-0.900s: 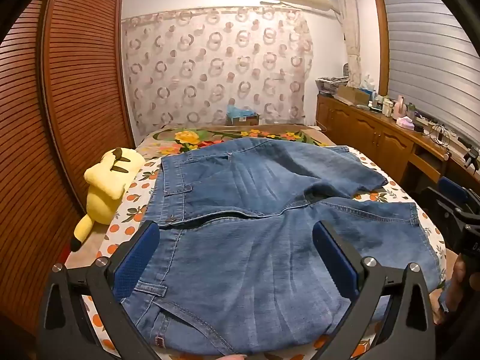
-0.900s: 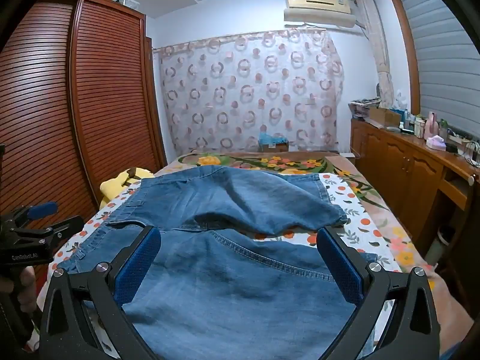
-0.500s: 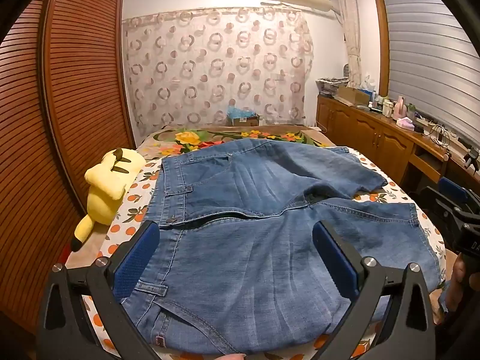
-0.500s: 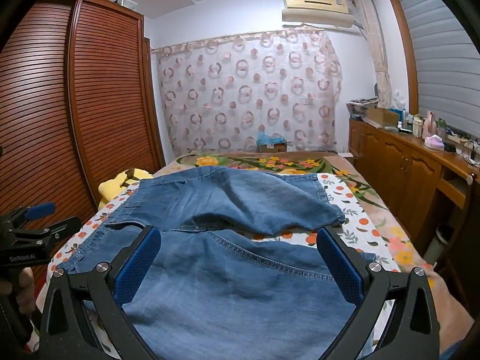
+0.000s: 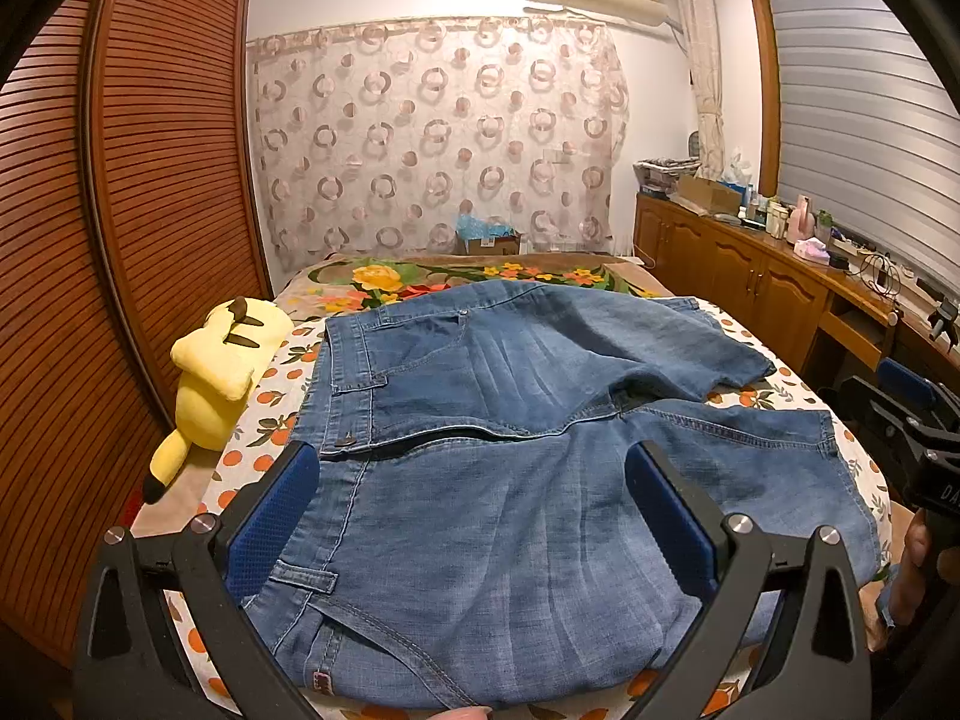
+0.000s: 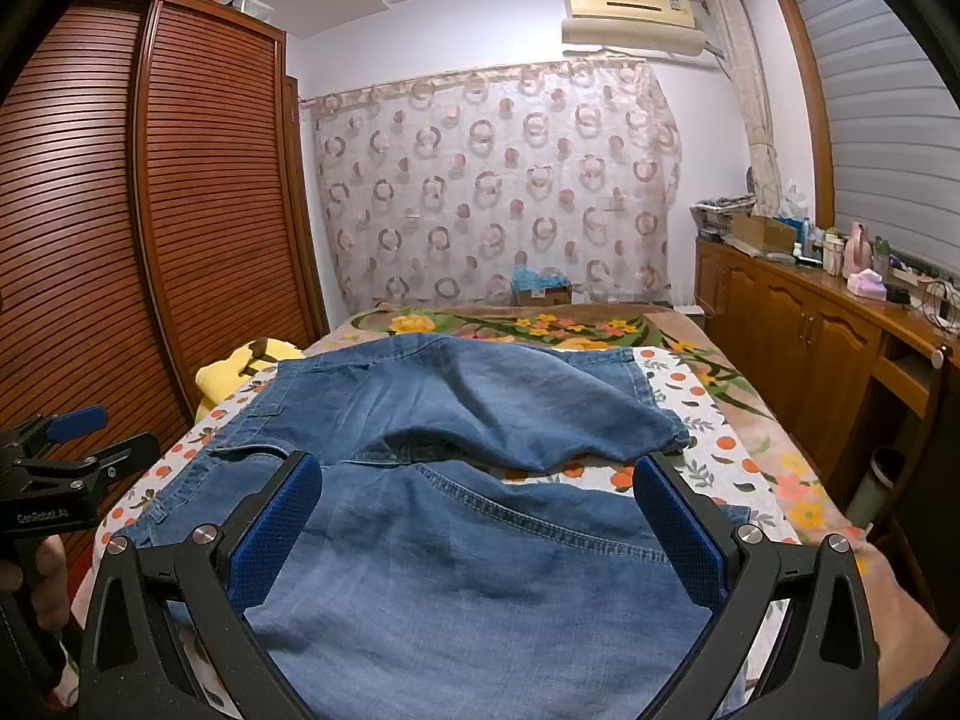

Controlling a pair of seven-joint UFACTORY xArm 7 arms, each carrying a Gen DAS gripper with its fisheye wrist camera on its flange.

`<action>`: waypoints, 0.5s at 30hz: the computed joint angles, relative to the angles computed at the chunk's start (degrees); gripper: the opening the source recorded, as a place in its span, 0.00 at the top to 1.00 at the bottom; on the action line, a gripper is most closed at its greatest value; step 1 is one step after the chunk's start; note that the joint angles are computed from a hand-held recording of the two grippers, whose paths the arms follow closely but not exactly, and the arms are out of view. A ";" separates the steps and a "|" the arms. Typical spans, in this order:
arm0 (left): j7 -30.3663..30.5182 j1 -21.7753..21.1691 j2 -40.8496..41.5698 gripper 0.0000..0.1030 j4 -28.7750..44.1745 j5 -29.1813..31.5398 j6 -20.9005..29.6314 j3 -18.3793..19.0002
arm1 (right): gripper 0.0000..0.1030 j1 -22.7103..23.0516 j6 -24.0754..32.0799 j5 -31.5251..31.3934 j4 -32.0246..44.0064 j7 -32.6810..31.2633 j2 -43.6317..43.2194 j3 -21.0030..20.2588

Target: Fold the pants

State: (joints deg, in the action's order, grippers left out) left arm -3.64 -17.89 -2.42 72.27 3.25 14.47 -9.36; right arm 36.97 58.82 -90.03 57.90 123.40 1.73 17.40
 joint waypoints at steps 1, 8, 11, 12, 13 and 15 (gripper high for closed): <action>0.00 -0.01 0.00 0.01 0.00 0.00 0.00 0.01 | 0.00 0.04 0.09 0.00 0.06 0.01 0.07 0.03; 0.04 -0.02 -0.02 0.01 -0.07 -0.06 -0.15 0.04 | 0.00 -0.09 -0.16 0.05 -0.14 -0.02 -0.20 0.05; 0.04 -0.04 0.11 0.01 0.04 -0.06 -0.18 0.02 | 0.00 -0.07 -0.08 0.07 -0.09 -0.02 -0.15 0.06; -0.06 -0.02 0.08 0.01 0.02 0.04 -0.15 0.03 | 0.00 0.13 0.28 0.44 -0.28 -0.06 -0.43 0.25; -0.01 -0.03 0.03 0.01 -0.04 -0.04 -0.19 0.03 | 0.00 0.33 0.71 0.78 -0.38 -0.08 -0.59 0.46; 0.05 -0.05 0.11 0.01 0.03 -0.10 -0.21 0.04 | 0.00 0.31 0.73 0.81 -0.44 -0.08 -0.66 0.50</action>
